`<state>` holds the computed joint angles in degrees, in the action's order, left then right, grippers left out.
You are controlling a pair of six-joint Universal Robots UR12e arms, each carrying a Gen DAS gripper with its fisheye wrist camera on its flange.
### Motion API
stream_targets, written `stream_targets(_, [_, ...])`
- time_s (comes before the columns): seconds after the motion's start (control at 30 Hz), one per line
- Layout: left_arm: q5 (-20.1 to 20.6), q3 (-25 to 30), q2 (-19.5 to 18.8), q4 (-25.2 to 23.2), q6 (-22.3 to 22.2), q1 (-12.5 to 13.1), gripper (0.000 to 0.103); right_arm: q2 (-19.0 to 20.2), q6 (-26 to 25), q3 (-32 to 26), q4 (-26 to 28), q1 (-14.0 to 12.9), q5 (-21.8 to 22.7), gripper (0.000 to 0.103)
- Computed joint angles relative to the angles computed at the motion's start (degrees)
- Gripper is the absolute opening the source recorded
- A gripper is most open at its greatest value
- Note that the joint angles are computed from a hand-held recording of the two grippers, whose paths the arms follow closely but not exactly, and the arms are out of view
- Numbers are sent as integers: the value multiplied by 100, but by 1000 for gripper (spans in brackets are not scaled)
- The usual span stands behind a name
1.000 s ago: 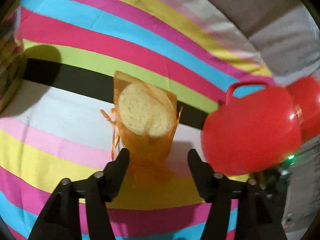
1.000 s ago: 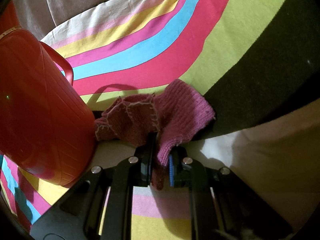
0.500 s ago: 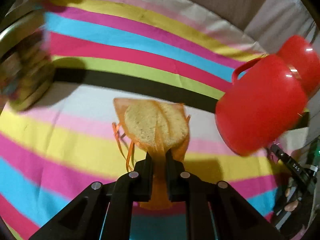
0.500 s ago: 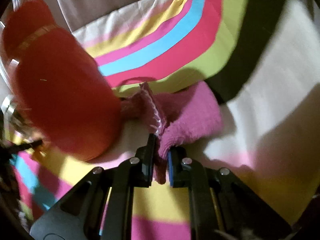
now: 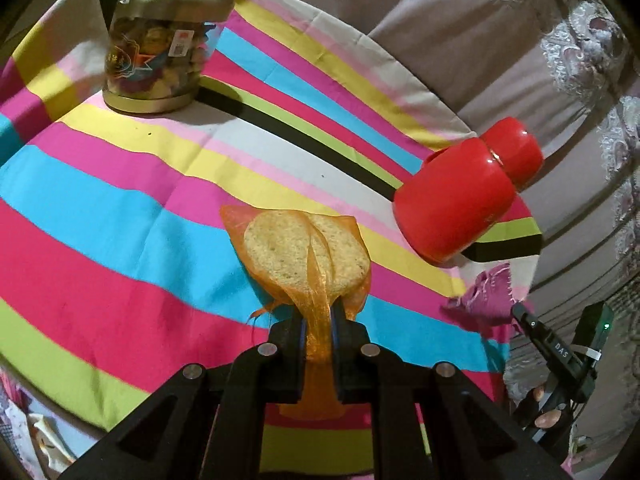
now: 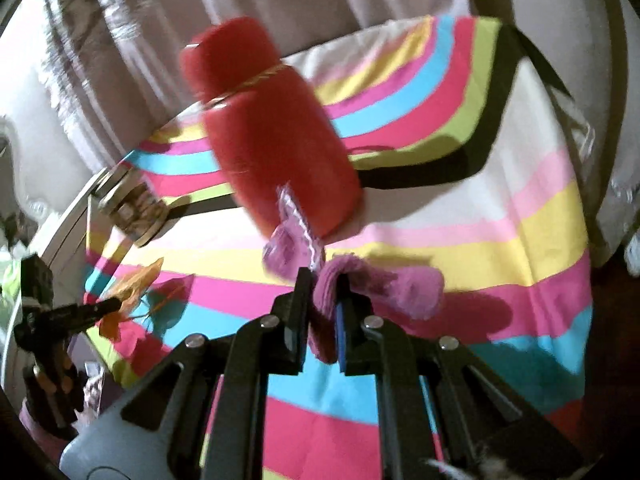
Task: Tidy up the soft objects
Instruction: 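Lift the orange mesh bag and pink knit sock off the striped cloth, then carry the orange bag and pink sock over the purple box and open both grippers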
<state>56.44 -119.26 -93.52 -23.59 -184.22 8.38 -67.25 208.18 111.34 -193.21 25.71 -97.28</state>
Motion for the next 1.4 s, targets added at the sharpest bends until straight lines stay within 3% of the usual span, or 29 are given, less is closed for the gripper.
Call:
stream_targets(0.33, [-119,-249,274,150,100,87,11,12,-545,-226,-5,322,206,14])
stream_targets(0.73, [636,-676,836,455,113,344,11,325,-1398,-861,354,671,1269,14])
stream_targets(1.07, [1377,-1145,1496,696,13,748,11,756,-2698,-1848,1179,1150,2287,14])
stream_targets(1.4, [2175,-1512,1883,553,-141,1139,11,1217,-3953,-2714,2210,1651,2437,14])
